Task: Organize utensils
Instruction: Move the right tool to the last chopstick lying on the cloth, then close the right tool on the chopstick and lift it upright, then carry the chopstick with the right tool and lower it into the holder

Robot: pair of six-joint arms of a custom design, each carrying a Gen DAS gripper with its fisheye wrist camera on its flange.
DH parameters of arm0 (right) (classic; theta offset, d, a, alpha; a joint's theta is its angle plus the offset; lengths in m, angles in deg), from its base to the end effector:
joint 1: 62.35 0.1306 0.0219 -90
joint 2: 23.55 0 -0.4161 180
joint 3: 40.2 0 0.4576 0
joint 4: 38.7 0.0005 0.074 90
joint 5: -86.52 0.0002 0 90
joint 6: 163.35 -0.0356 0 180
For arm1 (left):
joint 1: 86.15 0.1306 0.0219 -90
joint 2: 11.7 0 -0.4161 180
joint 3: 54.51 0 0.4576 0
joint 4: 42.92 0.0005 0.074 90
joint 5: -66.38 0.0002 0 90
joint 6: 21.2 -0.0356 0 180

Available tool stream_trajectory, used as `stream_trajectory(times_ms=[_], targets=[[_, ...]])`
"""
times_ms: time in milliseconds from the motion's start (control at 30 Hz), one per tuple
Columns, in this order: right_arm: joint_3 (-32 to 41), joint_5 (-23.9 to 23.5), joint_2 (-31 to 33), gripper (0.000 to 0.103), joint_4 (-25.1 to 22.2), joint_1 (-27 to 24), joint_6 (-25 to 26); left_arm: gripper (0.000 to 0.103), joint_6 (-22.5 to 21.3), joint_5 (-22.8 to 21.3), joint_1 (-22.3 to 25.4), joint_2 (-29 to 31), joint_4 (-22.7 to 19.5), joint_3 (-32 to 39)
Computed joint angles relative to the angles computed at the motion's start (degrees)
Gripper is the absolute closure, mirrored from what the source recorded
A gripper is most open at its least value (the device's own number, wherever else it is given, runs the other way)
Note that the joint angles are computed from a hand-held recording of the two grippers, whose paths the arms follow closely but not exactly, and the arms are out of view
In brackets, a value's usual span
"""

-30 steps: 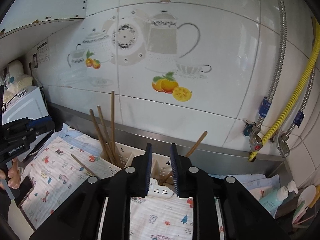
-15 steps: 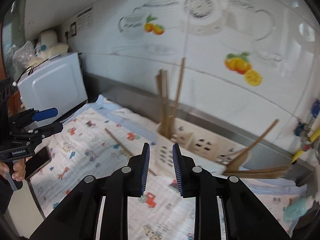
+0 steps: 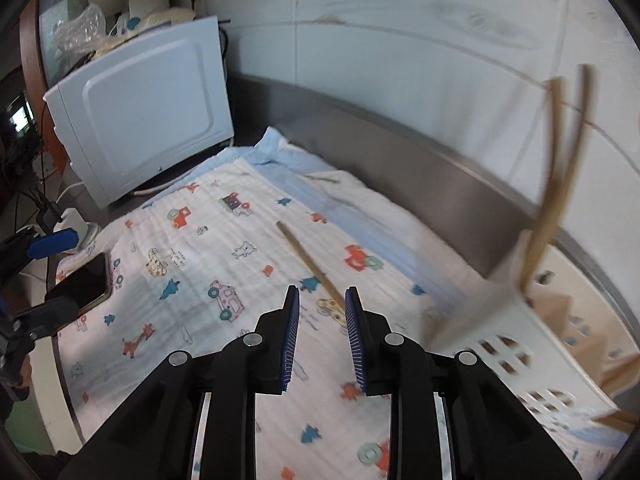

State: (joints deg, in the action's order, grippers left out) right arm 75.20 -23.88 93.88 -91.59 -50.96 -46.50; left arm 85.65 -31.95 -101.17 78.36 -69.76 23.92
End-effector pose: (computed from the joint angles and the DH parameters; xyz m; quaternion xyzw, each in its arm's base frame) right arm 0.7157 0.1563 0.3957 -0.3578 0.8692 0.1274 0.3166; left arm 0.5381 -0.1396 0.3863 -0.0459 0.8976 -0.0561 0.4348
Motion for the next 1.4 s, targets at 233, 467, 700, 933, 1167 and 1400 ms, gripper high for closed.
stream_trajectory(times_ms=[233,467,700,933,1167,1400], targets=[[8.52,0.72,8.70,0.080,-4.23,2.69,4.27,0.019,1.67,-1.47,1.22,-0.39,-1.23,-2.15],[14.93,2.68,14.55,0.080,-6.50,4.49,8.30,0.018,2.31,-1.43,1.79,-0.03,-1.68,-2.79],[18.52,5.02,17.66,0.090,-8.37,5.50,13.97,0.018,2.83,-1.11,1.61,0.49,-2.15,-2.62],[12.10,5.52,13.08,0.096,-2.79,5.51,15.16,0.018,3.70,-0.16,0.89,0.59,-2.71,-2.52],[3.36,1.65,4.15,0.096,5.39,3.64,11.52,0.018,3.06,0.90,-1.22,-0.17,-2.57,-2.69],[-4.78,-3.55,-6.34,0.097,12.33,0.20,4.16,0.018,2.13,1.96,-4.07,-0.49,-1.98,-2.60]])
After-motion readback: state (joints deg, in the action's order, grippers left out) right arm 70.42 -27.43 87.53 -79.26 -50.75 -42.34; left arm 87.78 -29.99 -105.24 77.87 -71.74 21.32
